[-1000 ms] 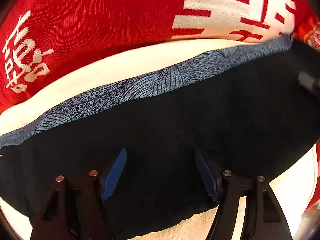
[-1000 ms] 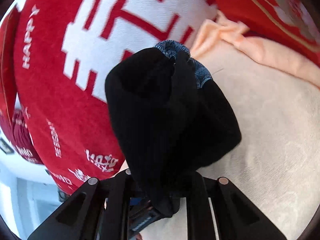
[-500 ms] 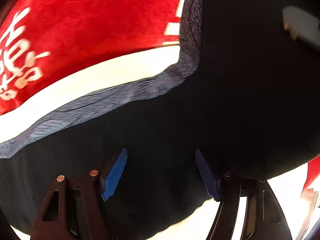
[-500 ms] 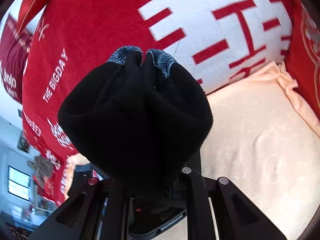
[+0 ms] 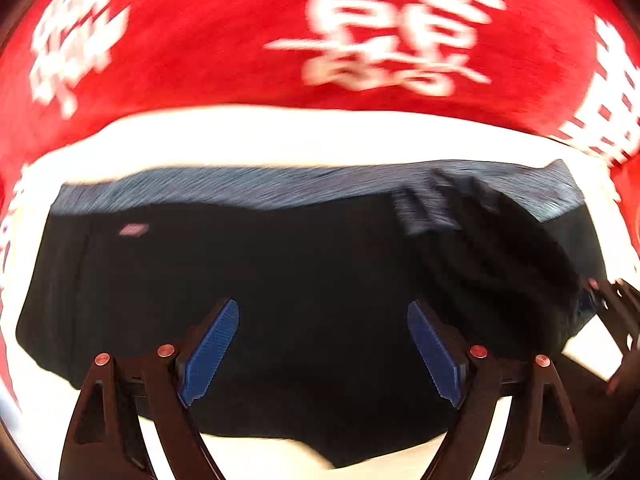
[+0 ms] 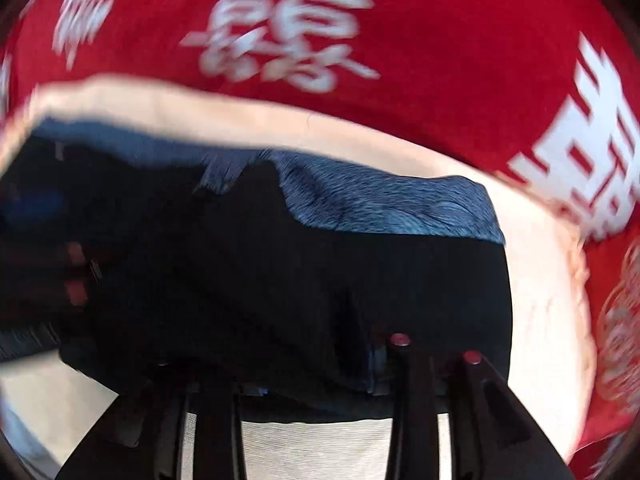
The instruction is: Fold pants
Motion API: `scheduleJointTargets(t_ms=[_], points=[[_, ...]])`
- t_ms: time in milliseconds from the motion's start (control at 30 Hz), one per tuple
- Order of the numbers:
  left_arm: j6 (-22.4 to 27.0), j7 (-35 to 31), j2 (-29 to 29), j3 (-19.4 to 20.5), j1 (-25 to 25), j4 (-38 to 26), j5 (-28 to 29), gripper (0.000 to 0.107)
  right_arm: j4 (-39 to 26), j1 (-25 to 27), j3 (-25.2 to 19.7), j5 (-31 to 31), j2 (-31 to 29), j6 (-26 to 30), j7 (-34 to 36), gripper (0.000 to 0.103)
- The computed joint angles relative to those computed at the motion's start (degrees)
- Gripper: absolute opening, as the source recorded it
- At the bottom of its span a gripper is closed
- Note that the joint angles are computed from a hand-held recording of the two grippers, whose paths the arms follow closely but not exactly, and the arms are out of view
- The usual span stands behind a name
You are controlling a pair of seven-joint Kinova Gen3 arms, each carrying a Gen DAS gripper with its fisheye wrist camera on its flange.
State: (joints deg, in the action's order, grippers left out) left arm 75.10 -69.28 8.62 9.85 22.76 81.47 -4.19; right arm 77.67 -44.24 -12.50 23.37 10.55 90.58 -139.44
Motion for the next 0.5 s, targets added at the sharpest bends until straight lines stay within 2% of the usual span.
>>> scheduleJointTargets(t_ms=[33,100,200,267,400,467,500], points=[[0.0,-0.9,-0.6,-0.8,-0.9,0.8,0.7,0.087,-1.3,-2.6,0.0,1.4,1.2,1.8,0.4,0.06],[0.6,-3.2,-1.4,-3.2,-1.2,1.4,1.8,0.087,-2.8,-6.0,0.4,1.4,0.5,2.7,0.0,0.067],[1.7,-7.9,-2.4,-6.3,-1.8,1.6,6.5,0.087,-0.9,-10.4,7.5,-4.7,-4.7,-0.6,2.4,0.067],[3.0,-11.4,-2.8,-3.9,-6.1,0.5,11.2,0.087,2.2,-12.5,12.8,-9.3,-9.9,-3.8,0.9,0.067],[4.5,-17.5,-1.9,5.2,-15.7,-2.8,20.5,0.087,10.2,-12.6,23.4,-18.6,-20.4,-12.0,-3.4,0.067],[5.8,-18.6,0.5,6.3,-15.9,-5.9,24.2,0.087,14.5,-9.2,25.6,-23.2,-24.1,-16.7,-5.8,0.067],[5.2,-18.2,1.3,7.6,-14.4,-6.7,25.8,0.087,17.1,-8.0,26.8,-25.4,-25.9,-19.0,-7.5,0.067]])
